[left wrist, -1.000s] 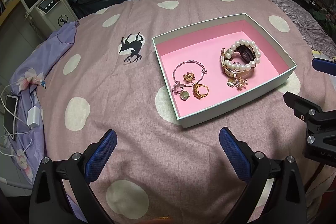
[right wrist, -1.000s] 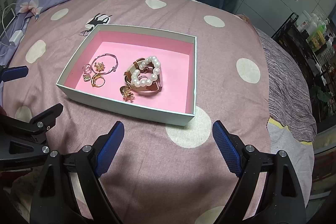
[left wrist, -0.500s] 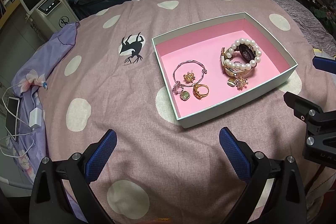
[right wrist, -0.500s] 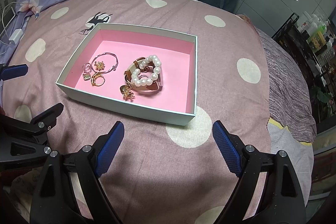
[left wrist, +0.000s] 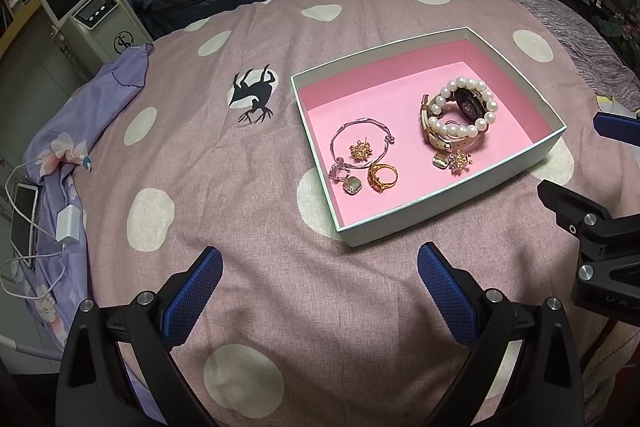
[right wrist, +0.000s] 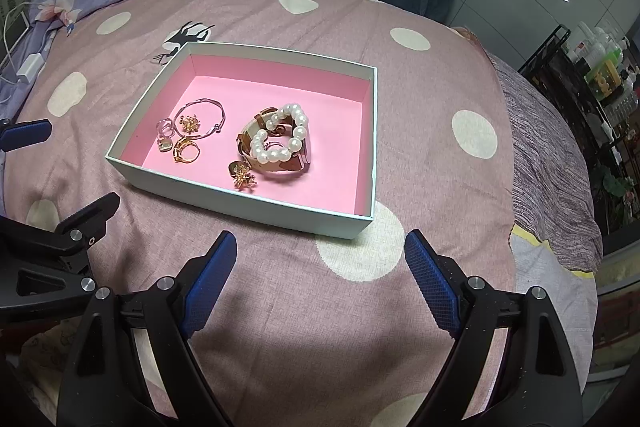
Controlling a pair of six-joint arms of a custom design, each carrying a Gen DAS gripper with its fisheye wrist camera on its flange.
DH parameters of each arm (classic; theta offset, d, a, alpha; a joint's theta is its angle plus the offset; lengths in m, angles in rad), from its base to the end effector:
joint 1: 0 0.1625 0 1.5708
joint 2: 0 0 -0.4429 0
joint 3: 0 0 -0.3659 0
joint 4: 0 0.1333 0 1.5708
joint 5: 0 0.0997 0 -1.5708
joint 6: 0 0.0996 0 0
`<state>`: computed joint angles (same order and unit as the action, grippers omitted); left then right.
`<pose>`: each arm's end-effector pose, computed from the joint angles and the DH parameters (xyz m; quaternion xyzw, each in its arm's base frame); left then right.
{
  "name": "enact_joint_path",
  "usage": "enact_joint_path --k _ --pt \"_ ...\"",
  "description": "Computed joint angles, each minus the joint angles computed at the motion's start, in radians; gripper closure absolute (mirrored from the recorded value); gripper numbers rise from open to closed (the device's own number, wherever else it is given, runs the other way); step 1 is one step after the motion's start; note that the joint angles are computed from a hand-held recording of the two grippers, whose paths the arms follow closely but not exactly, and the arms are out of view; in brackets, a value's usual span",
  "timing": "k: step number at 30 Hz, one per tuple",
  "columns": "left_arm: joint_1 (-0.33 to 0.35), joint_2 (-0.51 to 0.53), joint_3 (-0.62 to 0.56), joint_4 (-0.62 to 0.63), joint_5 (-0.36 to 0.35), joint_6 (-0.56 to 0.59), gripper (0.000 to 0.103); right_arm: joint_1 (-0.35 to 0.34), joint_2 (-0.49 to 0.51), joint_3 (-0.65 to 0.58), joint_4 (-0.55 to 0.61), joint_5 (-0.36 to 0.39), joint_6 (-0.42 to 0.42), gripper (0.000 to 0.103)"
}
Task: Organize jewelry
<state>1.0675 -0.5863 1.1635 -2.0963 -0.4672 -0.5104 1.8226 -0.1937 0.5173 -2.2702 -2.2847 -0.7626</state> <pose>-0.1781 -0.7842 0.1579 0.0105 0.8513 -0.2351 0.4688 0.2906 -0.8565 0.0980 0.3900 -0.8363 0.0826 0.3764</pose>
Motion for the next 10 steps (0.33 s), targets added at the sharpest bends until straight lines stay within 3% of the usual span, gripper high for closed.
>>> enact_joint_path --k 10 --pt "-0.003 0.002 -0.004 0.021 0.015 -0.01 0.006 -0.001 -0.004 0.009 -0.005 0.0 -0.001 0.018"
